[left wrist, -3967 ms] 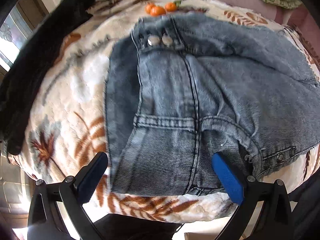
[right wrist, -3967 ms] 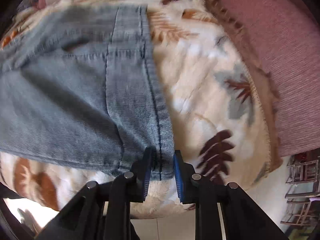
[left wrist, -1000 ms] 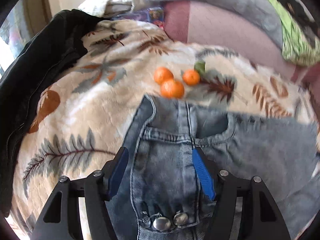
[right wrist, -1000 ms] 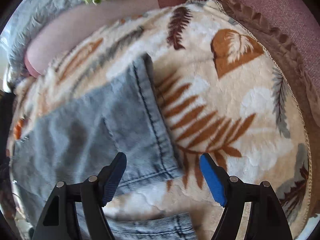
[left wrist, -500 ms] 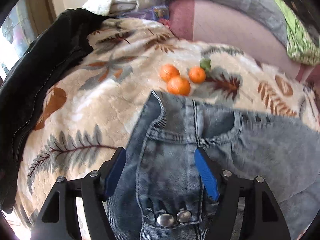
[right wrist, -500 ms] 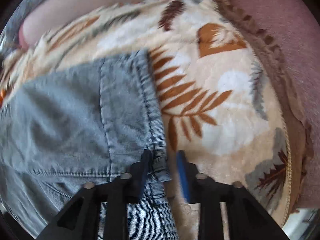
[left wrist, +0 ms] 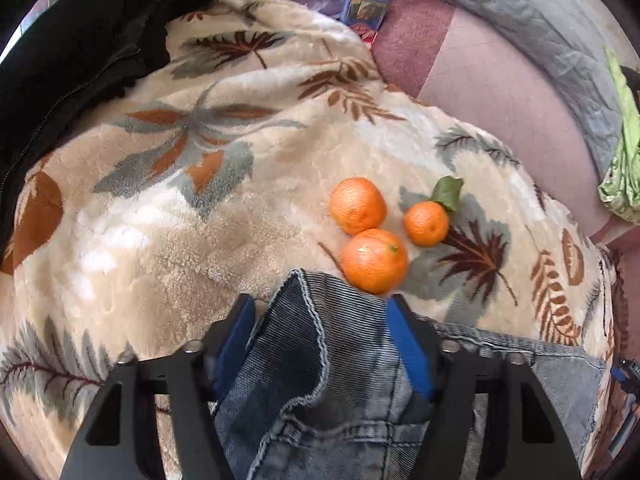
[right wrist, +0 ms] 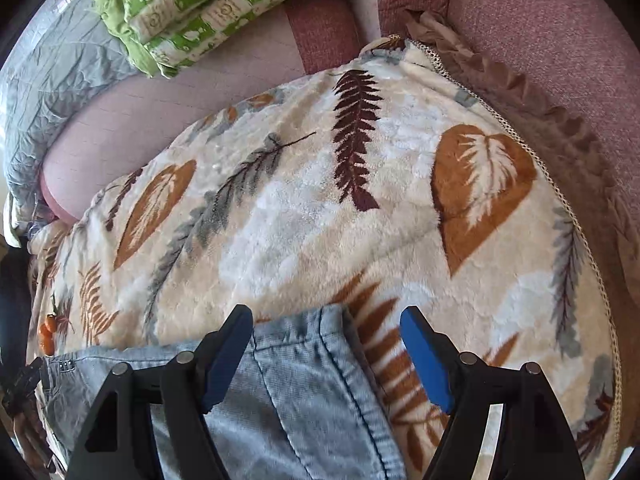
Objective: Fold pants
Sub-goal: 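Lift the jeans with both grippers and fold one leg over the other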
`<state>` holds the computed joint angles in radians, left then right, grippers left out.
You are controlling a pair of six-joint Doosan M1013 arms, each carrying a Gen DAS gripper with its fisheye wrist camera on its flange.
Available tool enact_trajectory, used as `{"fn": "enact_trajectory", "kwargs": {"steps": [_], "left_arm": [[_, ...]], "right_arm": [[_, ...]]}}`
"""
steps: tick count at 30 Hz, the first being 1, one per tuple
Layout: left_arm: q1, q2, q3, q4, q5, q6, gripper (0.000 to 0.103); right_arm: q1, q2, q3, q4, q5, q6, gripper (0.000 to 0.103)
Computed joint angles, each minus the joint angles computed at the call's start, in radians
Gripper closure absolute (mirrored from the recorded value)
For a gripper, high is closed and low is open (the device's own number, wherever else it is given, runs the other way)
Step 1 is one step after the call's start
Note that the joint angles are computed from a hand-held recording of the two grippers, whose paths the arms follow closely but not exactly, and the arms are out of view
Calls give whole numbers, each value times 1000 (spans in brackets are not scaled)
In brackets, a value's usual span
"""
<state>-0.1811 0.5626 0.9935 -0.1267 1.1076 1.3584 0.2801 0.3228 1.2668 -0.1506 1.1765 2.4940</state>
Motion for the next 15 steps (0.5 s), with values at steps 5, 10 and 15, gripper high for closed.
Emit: {"fn": "enact_trajectory", "kwargs": {"steps": [5, 10, 15], "left_arm": [[-9, -2, 1, 50, -16, 0, 80], [-10, 2, -3, 61, -18, 9, 80], [-22, 15, -18, 99, -9, 2, 89]], "right_arm": [[-11, 14, 6, 42, 11, -29, 37], [-18, 0, 11, 15, 0, 2, 37], [-25, 31, 2, 108, 21, -91, 64]]}}
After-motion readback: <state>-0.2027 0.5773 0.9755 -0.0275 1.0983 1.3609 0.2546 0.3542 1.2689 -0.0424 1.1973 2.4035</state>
